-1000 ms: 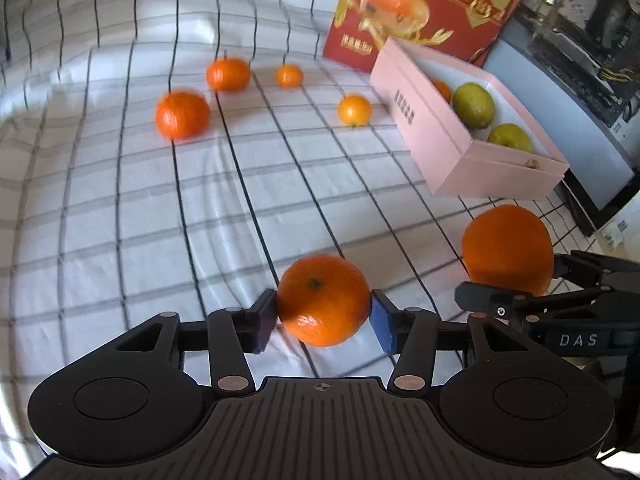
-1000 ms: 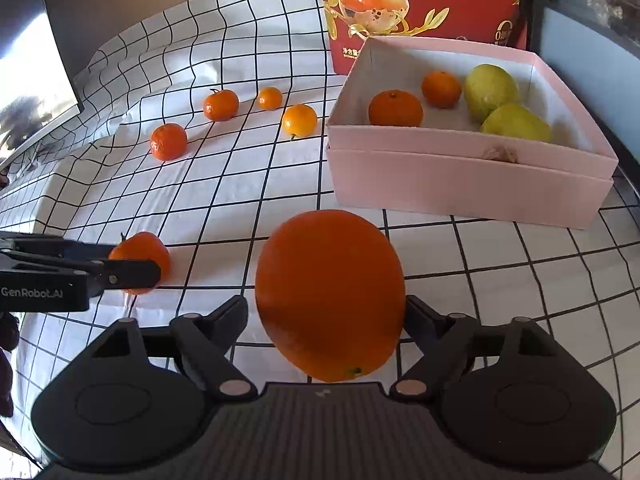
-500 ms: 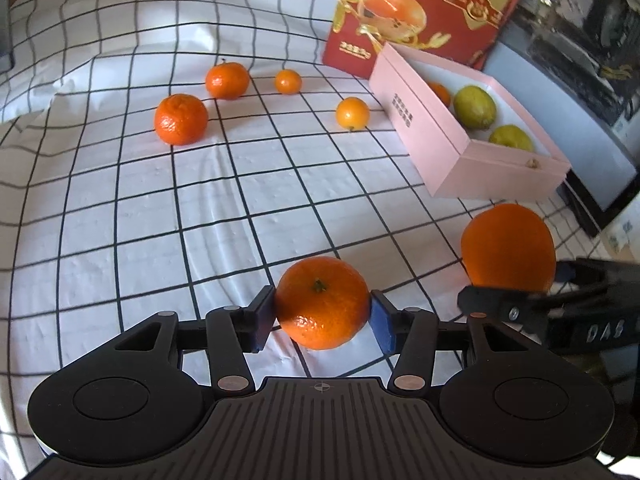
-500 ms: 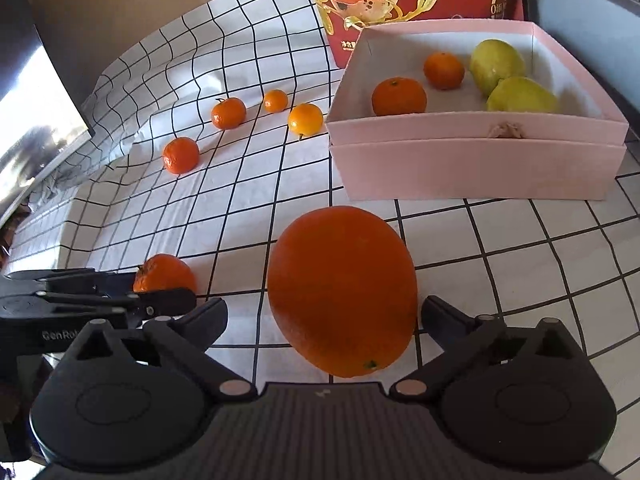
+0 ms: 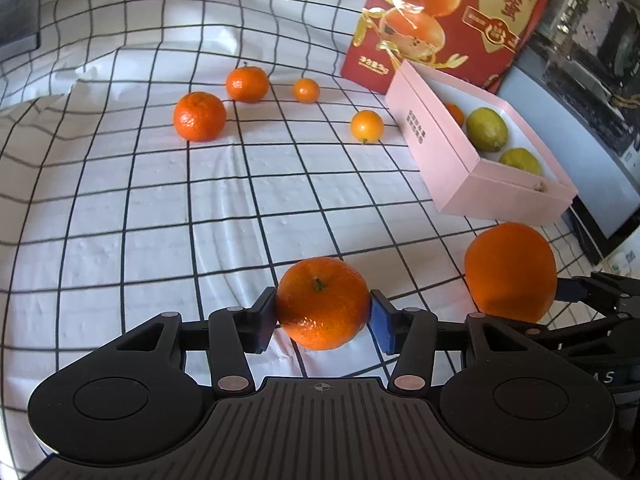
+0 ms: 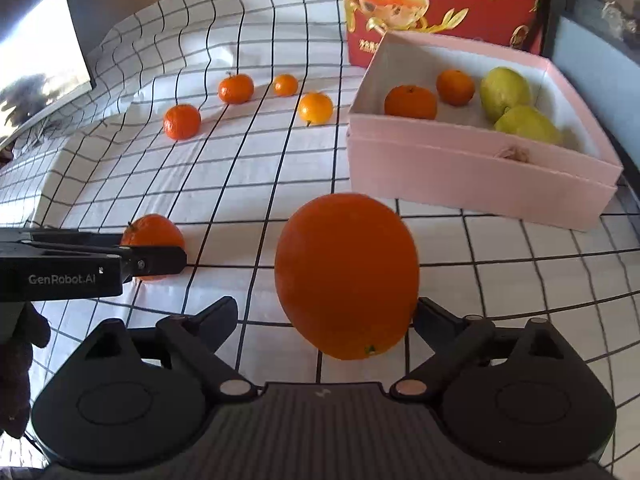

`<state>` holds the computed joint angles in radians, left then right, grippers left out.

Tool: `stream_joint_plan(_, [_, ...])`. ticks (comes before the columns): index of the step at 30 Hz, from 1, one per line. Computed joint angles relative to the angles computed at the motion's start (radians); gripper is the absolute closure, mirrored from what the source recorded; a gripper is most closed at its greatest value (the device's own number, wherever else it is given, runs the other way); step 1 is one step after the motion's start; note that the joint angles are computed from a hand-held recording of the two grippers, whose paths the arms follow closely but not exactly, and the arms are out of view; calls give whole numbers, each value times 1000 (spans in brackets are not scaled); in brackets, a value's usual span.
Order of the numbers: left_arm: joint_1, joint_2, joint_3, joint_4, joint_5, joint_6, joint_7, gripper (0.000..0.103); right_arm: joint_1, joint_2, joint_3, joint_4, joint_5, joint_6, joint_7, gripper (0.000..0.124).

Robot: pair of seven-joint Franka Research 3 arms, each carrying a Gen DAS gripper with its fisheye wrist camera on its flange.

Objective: Organize fruits
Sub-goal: 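Hold the orange in the left gripper and the large orange in the right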

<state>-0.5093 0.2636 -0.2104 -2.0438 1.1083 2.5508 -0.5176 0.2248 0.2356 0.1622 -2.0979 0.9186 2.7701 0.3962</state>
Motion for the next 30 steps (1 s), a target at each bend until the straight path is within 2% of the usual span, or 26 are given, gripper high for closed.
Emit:
stream_joint_plan(2, [-1,-8,3,-11,15,16,-38,50,-5,-13,10,-10,34,18,-38,29])
stream_joint_plan(5, [-12,-14,-1,-11,44,-8,-55,50,-7,-25,17,-7,91,31,-81,29])
stream_joint_plan(10, [-25,-30,-16,-15,80,-48,-72,50,0,-23,4,21,113,14,-63,29])
stream_joint_plan(14, [-26,-55,-24,-41,114,-55,-136,50,12,-11,-7,43,74,4,-18,47])
stream_joint_plan(17, [-24,-81,-34,-70,139,-79,-209,50,16,-13,-3,37,59,32,-12,51])
stream_joint_plan(21, [-17,-107,-53,-95,145,-116,-242,50,26,-24,3,20,25,65,6,51])
stream_joint_plan(26, [-1,-118,-65,-112,126,-117,-243,50,22,-68,28,-14,110,53,-118,51])
stream_joint_plan(30, [9,-124,-67,-125,105,-101,-231,50,46,-102,25,-39,174,29,-207,51])
